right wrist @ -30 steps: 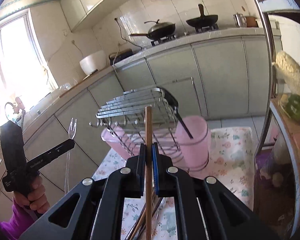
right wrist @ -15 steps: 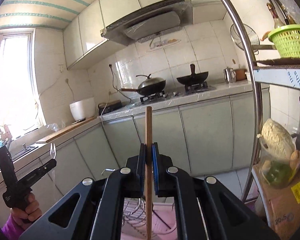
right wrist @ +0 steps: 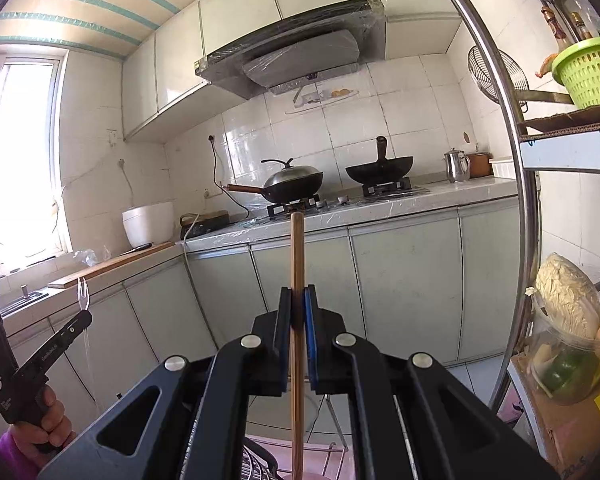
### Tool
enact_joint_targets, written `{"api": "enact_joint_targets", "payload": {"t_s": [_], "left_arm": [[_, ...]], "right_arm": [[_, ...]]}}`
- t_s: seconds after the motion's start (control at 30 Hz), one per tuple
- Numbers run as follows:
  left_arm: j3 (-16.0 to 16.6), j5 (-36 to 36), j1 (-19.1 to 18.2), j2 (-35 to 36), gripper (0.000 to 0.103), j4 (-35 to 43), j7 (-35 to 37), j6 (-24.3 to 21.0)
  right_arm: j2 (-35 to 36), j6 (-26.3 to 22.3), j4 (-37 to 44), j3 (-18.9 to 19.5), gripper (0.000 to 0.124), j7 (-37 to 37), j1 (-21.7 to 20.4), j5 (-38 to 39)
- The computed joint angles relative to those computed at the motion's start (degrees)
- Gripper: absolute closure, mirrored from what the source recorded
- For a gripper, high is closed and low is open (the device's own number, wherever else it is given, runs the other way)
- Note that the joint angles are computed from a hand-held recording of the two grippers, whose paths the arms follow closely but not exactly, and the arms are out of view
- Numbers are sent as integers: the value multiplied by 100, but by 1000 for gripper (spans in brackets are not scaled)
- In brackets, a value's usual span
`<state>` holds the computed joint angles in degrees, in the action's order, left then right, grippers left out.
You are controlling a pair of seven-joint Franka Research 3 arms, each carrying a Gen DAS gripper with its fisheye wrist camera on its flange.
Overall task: Organize utensils
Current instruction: 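Drop the wooden chopstick into the pink cup with the right tool while the left drops the fork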
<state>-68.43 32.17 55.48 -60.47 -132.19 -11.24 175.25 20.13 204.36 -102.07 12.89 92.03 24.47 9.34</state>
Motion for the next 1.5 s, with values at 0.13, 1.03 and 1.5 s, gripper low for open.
{"api": "enact_joint_targets", "payload": {"t_s": [0.13,1.03,1.5], "left_arm": [[-195,-44,267,-113,101,18,-102,106],[-523,83,-757,1116,100,-598,426,-209],[101,650,-1836,2063,65,-707,367,-936]], "right_arm": [[114,-41,-25,-5,118,-12,23,61],[-124,-1354,-725,636,115,375,-583,-2],[-603,-1577,-1292,493,89,-279,-274,836]]}}
